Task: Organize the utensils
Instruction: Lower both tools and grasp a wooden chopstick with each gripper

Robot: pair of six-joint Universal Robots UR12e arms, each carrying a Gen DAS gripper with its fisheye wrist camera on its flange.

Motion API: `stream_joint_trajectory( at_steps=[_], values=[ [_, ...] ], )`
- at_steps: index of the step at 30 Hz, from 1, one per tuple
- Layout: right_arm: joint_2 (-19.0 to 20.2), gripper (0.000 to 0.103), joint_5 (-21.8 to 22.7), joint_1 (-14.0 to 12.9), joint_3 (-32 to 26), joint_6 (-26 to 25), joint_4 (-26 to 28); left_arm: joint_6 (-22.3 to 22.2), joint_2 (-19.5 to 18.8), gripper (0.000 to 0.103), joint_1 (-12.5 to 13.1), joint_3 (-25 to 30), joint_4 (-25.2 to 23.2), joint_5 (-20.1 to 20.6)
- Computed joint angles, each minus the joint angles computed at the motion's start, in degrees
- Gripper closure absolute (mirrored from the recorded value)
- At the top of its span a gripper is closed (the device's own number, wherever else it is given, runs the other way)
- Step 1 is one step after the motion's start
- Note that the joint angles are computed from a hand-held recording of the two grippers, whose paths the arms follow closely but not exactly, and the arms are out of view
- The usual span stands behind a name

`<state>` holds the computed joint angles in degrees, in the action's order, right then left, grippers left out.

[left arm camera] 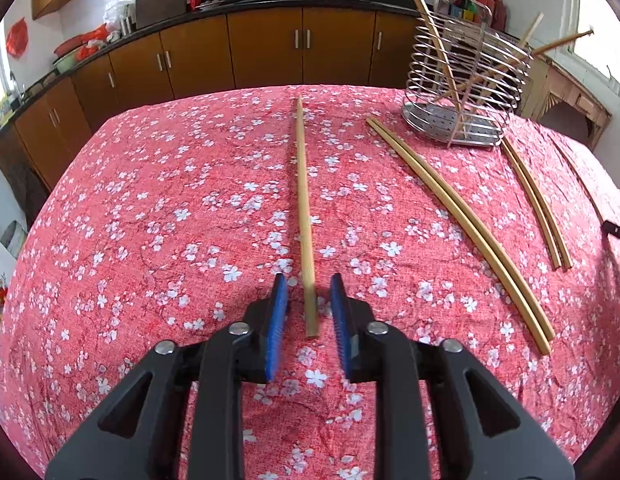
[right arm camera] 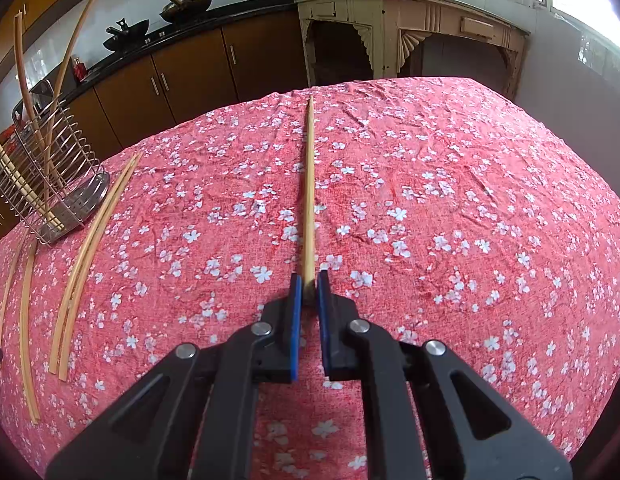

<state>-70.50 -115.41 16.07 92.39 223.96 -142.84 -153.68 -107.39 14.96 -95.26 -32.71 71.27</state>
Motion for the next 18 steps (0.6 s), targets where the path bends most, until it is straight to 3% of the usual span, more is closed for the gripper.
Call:
stream_joint_trajectory(
  at_steps=[18],
  values=[
    [-0.04, 0.093, 0.08, -0.06, 0.08, -0.05, -0.09, 0.4, 0.11, 0.074, -0.24, -0.25, 0.25, 0.3]
  ],
)
